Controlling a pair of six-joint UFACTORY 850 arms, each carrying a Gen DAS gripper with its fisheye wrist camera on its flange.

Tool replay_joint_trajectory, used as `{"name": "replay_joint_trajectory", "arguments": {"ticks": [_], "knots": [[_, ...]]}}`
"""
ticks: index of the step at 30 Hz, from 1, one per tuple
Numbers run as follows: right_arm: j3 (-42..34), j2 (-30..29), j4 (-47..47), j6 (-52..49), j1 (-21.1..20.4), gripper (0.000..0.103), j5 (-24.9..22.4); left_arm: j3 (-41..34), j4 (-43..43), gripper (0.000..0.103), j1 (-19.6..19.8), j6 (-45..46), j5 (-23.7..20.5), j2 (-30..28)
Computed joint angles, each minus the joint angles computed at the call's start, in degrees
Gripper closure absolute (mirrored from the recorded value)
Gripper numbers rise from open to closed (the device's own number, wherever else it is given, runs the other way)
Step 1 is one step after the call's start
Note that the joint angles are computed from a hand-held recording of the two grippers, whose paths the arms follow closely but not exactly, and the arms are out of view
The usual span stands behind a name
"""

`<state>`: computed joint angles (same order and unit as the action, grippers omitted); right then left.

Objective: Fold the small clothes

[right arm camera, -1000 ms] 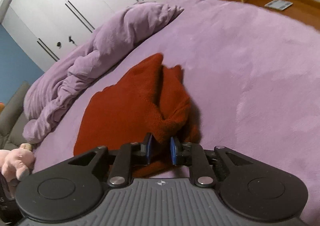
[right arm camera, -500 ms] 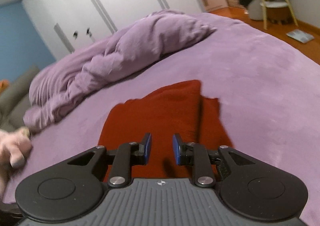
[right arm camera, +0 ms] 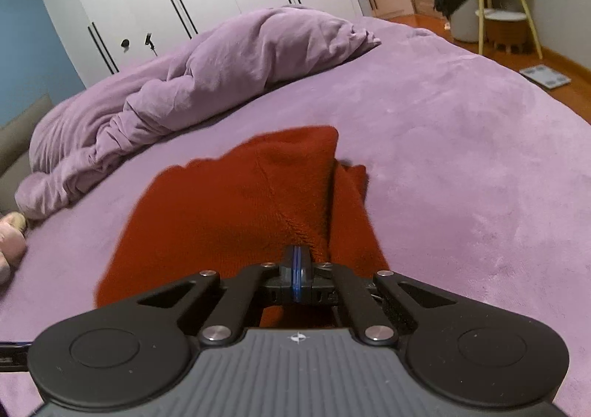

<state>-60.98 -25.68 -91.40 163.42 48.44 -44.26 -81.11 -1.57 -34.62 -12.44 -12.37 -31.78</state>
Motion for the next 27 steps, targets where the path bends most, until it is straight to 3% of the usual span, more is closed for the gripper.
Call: {"name": "replay_joint_trajectory", "arguments": {"ticks": [2, 6, 8, 11, 14, 15, 17, 19, 22, 25, 27], "knots": [[-0.3, 0.7, -2.7, 2.1, 0.0, 0.095, -1.0, -1.2, -2.4, 0.037, 0.5, 0.2, 0.7, -0.6], [-4.9, -0.6, -5.9, -1.6, -2.6, 0.094, 1.4, -8.1, -5.3, 0.037, 0.0, -0.7, 0.1, -4.7], [-8.9, -2.8, -5.7, -5.8, -5.5, 0.094, 6.0, -12.4, -8.8, 0.037, -0.3, 0.0, 0.5, -7.6], [-14.5, -6.4, 0.5, -14.2, -9.6, 0.094, 12.4, -20.8, -4.3, 0.037, -1.1, -9.5, -1.9, -13.2], [-17.9, -9.1, 9.3, -24.5, -11.7, 0.094, 12.1, -30.1, 2.4, 0.036, -2.4, -16.0, -5.0, -19.4], [-18.1, -9.7, 10.6, -25.6, -12.1, 0.1, 11.6, -33.3, 3.9, 0.036, -2.8, -16.6, -6.0, -21.7], [-16.6, -9.8, 9.2, -23.2, -12.7, 0.1, 10.0, -40.1, 9.1, 0.036, -3.8, -20.0, -9.1, -26.3], [-15.2, -9.8, 9.0, -21.8, -12.9, 0.103, 7.5, -43.5, 14.3, 0.034, -4.6, -22.6, -8.9, -29.2], [-12.8, -10.3, 1.9, -16.9, -12.2, 0.103, 4.5, -45.8, 18.2, 0.028, -5.7, -24.4, -8.2, -31.6], [-13.0, -11.0, 0.8, -17.0, -11.9, 0.103, 2.5, -43.5, 27.8, 0.023, -6.3, -34.7, -5.4, -31.6], [-12.4, -10.7, -0.6, -15.0, -12.1, 0.103, 2.7, -42.8, 24.3, 0.019, -5.8, -34.0, -4.1, -31.6]]}}
